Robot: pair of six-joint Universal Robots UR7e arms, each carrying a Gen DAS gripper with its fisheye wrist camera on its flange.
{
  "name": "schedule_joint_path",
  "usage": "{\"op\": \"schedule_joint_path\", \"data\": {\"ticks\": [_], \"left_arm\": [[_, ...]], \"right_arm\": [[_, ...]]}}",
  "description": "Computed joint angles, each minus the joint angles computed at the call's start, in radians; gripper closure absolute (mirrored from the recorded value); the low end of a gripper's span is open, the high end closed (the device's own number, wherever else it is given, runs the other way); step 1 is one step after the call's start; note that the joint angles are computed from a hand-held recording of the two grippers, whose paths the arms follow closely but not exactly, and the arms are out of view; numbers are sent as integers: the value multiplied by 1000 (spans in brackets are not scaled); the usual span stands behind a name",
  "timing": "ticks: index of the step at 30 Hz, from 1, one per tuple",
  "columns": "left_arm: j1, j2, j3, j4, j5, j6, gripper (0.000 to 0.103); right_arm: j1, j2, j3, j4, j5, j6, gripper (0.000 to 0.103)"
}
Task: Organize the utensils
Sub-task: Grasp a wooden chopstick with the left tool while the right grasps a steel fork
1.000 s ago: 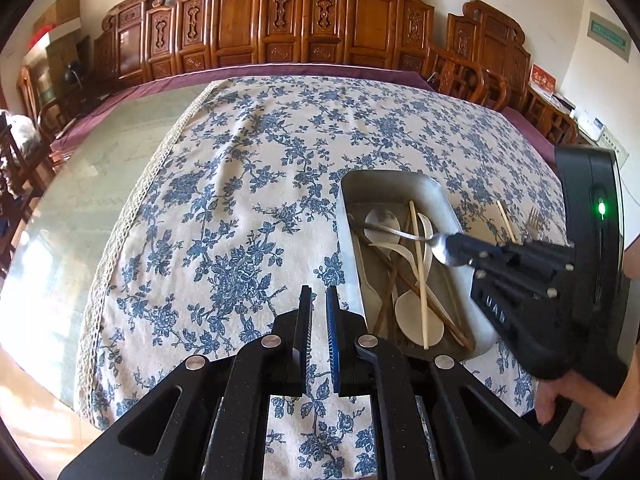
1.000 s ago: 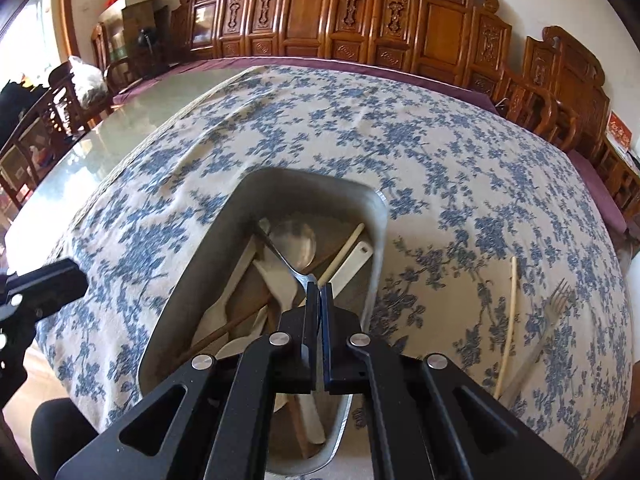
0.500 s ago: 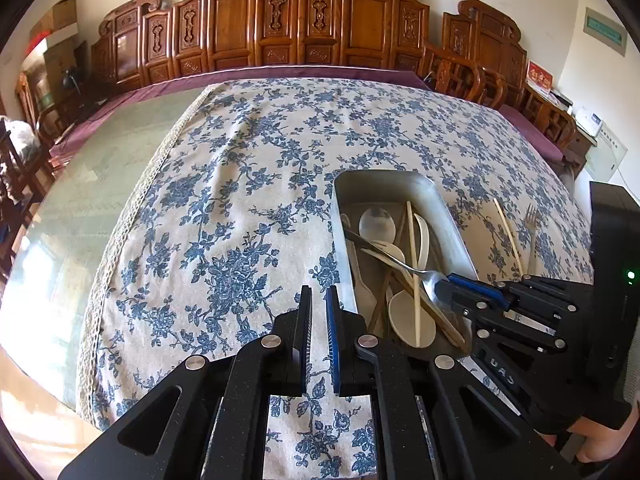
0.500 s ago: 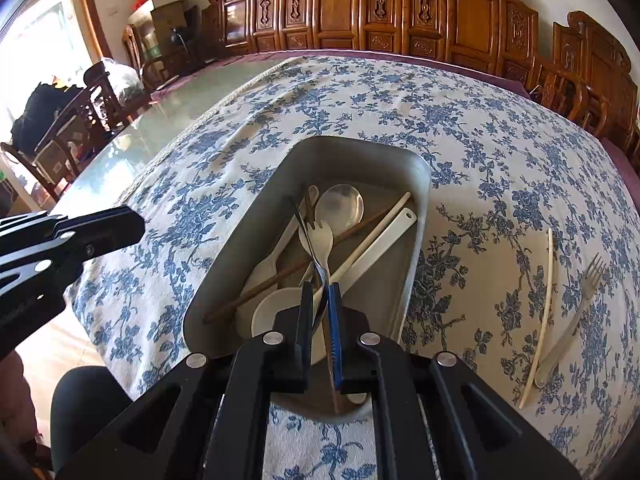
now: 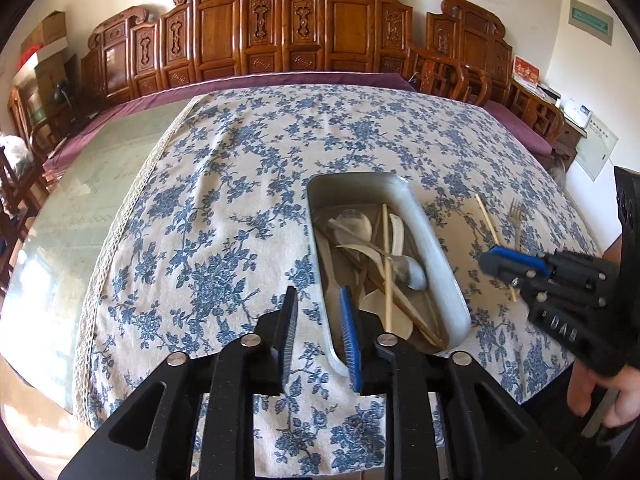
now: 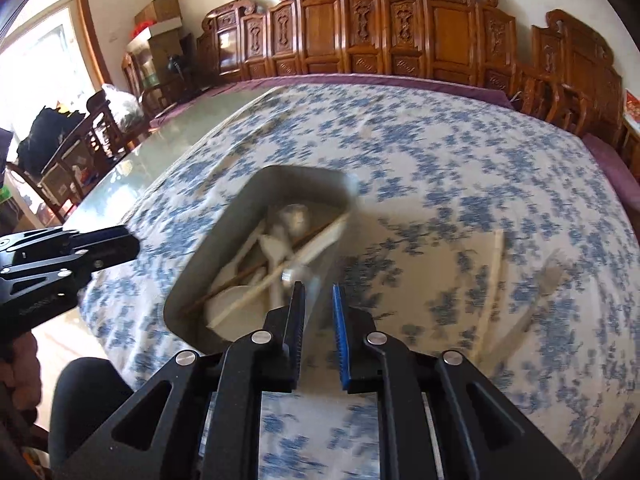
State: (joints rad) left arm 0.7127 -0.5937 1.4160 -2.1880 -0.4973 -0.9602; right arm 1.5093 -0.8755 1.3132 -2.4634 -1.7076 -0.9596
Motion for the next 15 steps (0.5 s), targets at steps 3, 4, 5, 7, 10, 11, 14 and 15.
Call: {"op": "schedule_joint_path", "data": {"ticks": [3,4,5,7,10,11,14,15], "left_arm": [[-9,17,-15,-15,5,25,70],[-12,24,-21,-22,3,38,63],[-14,30,-26,-24,4,44,56],[-19,45,-40,-22,8,55,49],[-24,71,-67,-30,9,70,36],[-24,77,-72,-38,7,77,35],[-22,107,-112,-51,4,103,26],[-23,117,-124,-55,8,111,26]], "right_arm": [[-25,11,-45,-18,-4,-24,85],[-33,17,-63,-18,-6,-29,83],[-41,23,-79,-21,-7,-32,81],[-57,39,-122,-12,-11,-29,80],[-79,65,-189,7,-16,-26,79],[-84,73,-209,10,-18,-29,79],[-99,100,-270,18,-25,-37,75],[-105,112,-296,19,-28,-40,74]]}}
